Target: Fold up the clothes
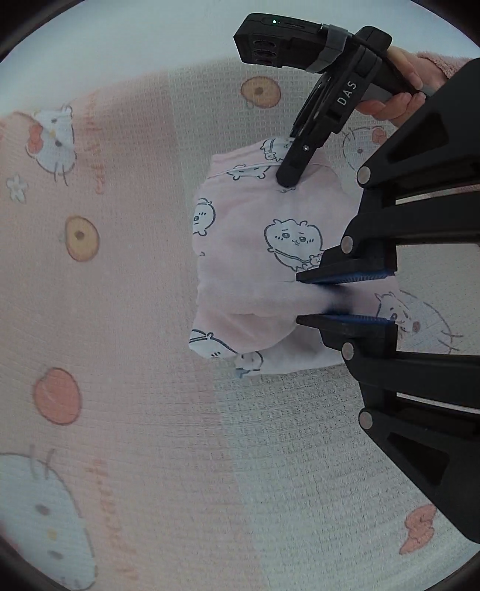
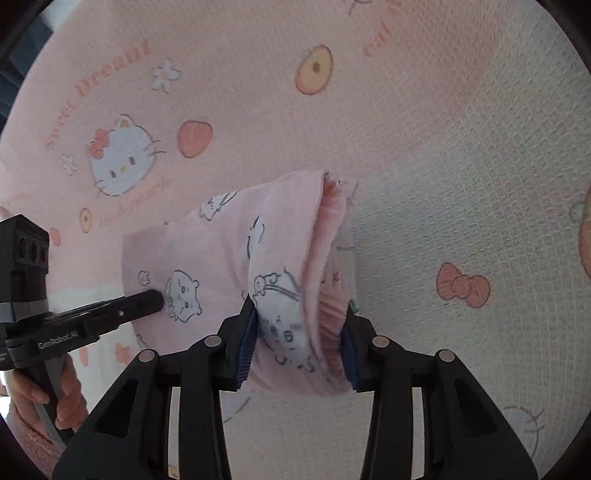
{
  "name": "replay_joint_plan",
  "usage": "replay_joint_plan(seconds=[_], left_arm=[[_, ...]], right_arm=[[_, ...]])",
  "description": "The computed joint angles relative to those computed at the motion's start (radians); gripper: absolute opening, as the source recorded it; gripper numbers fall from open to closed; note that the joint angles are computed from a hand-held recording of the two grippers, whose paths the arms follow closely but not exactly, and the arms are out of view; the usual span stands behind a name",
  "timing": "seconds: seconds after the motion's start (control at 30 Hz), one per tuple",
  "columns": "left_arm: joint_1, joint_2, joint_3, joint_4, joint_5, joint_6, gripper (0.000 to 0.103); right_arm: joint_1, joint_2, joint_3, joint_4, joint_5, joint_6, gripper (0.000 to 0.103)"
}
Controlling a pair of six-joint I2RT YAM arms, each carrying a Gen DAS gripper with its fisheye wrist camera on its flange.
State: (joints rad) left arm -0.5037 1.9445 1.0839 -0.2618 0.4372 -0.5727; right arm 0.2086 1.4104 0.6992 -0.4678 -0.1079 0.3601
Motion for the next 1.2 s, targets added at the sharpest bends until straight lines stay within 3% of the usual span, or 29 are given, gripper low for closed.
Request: replay_joint_plan(seconds=[0.07, 0.17, 0.23, 0.3, 0.37, 0.43, 0.57, 0.6, 0.67, 0.73, 0.83, 0.9, 0.97, 1.03, 1.13, 1.2], left_arm=[[0.009, 0.051, -0.009, 0.058, 0.016, -0.021, 0.025], [0.023, 0.034, -0.048, 0.112, 0.045, -0.007, 0.030], [-0.024, -0.094, -0.125, 0.144, -0.128, 0.010, 0.031], [-0.081, -0.220, -0.189, 0.162, -0.324, 0.036, 0.031], [-0.153, -0.279, -0.222, 0.219, -0.422, 0.099, 0.031], [-0.187, -0.218, -0.174, 0.215, -0.376, 0.151, 0.031], [-0.174, -0.030, -0.060, 0.097, -0.297, 0.145, 0.031], [-0.161, -0.032, -0.076, 0.101, -0.277, 0.151, 0.030], [-0.174, -0.110, -0.114, 0.037, -0.372, 0.212, 0.026], [-0.174, -0.207, -0.164, -0.015, -0.452, 0.257, 0.027], [-0.073, -0.355, -0.245, -0.072, -0.372, 0.244, 0.028], [-0.010, -0.450, -0.293, -0.109, -0.337, 0.232, 0.028], [0.041, -0.572, -0.340, -0.170, -0.329, 0.225, 0.030], [0.106, -0.703, -0.374, -0.251, -0.382, 0.260, 0.046], [0.251, -0.888, -0.397, -0.355, -0.517, 0.375, 0.052], [0.434, -0.949, -0.355, -0.440, -0.477, 0.484, 0.054]], right_arm=[[-0.068, 0.062, -0.034, 0.090, -0.067, -0.031, 0.042], [-0.158, -0.026, -0.156, 0.248, -0.174, 0.002, 0.043], [-0.194, -0.128, -0.226, 0.300, -0.183, 0.030, 0.043], [-0.123, -0.222, -0.226, 0.248, 0.009, 0.015, 0.043], [-0.045, -0.297, -0.216, 0.195, 0.211, -0.007, 0.045], [0.010, -0.268, -0.183, 0.178, 0.196, -0.052, 0.045], [0.087, -0.055, -0.143, 0.199, 0.220, -0.077, 0.041], [0.089, -0.015, -0.148, 0.217, 0.227, -0.083, 0.045], [-0.018, -0.040, -0.196, 0.255, 0.105, -0.094, 0.056], [-0.066, -0.092, -0.194, 0.195, 0.043, -0.087, 0.056], [0.083, -0.245, -0.159, 0.072, 0.253, -0.037, 0.056], [0.164, -0.267, -0.076, -0.040, 0.294, 0.032, 0.057], [0.244, -0.226, 0.040, -0.130, 0.312, 0.097, 0.057], [0.388, -0.176, 0.163, -0.241, 0.407, 0.192, 0.058], [0.590, -0.062, 0.354, -0.383, 0.507, 0.324, 0.058], [0.702, 0.033, 0.459, -0.426, 0.547, 0.412, 0.058]])
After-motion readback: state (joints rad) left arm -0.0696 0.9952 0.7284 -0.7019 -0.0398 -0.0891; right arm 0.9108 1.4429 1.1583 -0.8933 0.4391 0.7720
